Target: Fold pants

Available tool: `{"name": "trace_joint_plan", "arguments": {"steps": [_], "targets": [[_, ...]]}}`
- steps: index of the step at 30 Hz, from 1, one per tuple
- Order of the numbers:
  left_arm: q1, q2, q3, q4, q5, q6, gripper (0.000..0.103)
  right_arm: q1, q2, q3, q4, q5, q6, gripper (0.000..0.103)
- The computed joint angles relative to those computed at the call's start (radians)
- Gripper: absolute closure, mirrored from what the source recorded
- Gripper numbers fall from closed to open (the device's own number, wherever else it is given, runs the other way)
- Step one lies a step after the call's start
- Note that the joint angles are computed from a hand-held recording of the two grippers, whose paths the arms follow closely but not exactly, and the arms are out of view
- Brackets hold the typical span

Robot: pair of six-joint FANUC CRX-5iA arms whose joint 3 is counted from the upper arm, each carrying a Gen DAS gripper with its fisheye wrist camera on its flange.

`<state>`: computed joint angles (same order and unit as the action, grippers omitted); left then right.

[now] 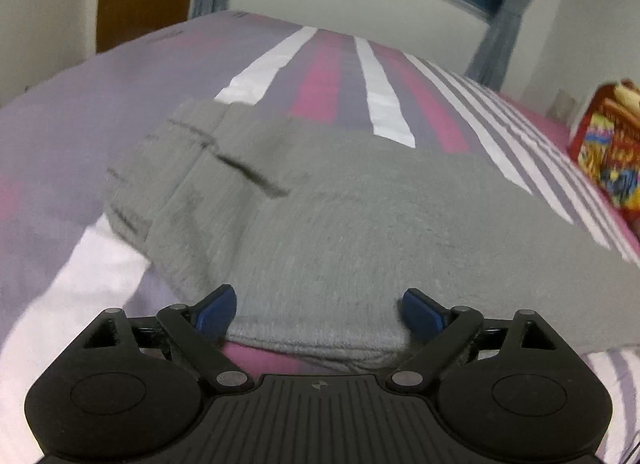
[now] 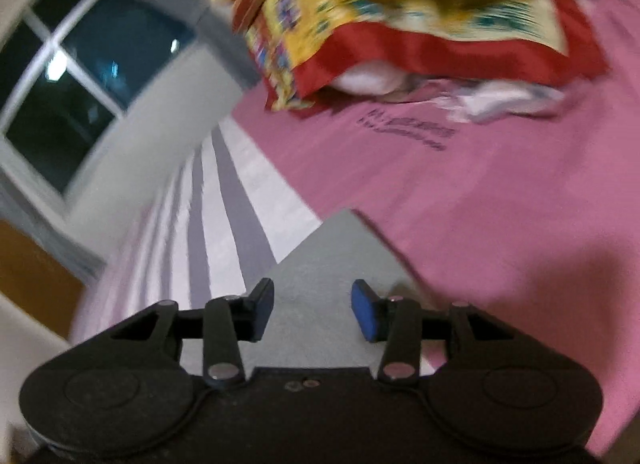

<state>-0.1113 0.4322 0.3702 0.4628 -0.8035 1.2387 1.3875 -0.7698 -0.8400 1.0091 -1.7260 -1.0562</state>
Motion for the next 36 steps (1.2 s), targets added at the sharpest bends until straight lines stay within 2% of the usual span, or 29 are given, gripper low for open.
{"name": "trace_joint_plan", "arguments": {"steps": [4,9,12,13,14,18,21,22,24,26,28,30,34,36], "targets": [[-0.005,0.013,0.018,-0.025,-0.013,0.025,0.012,0.066,-0.003,-0.028,-0.018,-0.022,-0.124,0.071],[-0.013,0.033,0.059,-0.061,-0.040,0.058,0.009,-0.082,-0.004,-0.061,-0.017,0.149,-0.150,0.075],[-0.016,0.036,0.068,-0.071,-0.044,0.064,0.008,-0.135,0.004,-0.073,-0.015,0.186,-0.164,0.082],[-0.015,0.035,0.066,-0.069,-0.044,0.063,0.008,-0.149,0.008,-0.070,-0.021,0.197,-0.157,0.088],[-0.015,0.036,0.066,-0.068,-0.043,0.061,0.008,-0.157,0.012,-0.064,-0.025,0.202,-0.139,0.095],[-0.014,0.034,0.059,-0.059,-0.038,0.049,0.008,-0.055,0.036,-0.049,0.041,0.087,-0.126,0.096],[-0.015,0.035,0.056,-0.059,-0.034,0.048,0.007,-0.072,0.034,-0.017,-0.059,0.101,-0.069,0.096],[-0.016,0.035,0.058,-0.062,-0.036,0.051,0.007,-0.072,0.021,-0.023,-0.072,0.111,-0.081,0.094],[-0.015,0.037,0.063,-0.063,-0.042,0.051,0.007,-0.010,0.026,-0.040,-0.040,0.045,-0.157,0.081],[-0.013,0.036,0.056,-0.052,-0.035,0.042,0.007,0.063,0.043,-0.044,-0.030,-0.031,-0.232,0.050],[-0.014,0.033,0.045,-0.047,-0.022,0.035,0.005,0.102,0.050,-0.051,-0.033,-0.051,-0.271,0.049],[-0.018,0.027,0.030,-0.046,-0.003,0.031,0.003,0.070,0.039,-0.064,-0.040,0.013,-0.253,0.051],[-0.025,0.018,0.020,-0.068,0.018,0.038,0.002,-0.061,0.065,-0.083,-0.001,0.143,-0.173,0.052],[-0.027,0.013,0.009,-0.069,0.029,0.035,0.002,-0.140,0.089,-0.075,0.007,0.206,-0.126,0.057]]}}
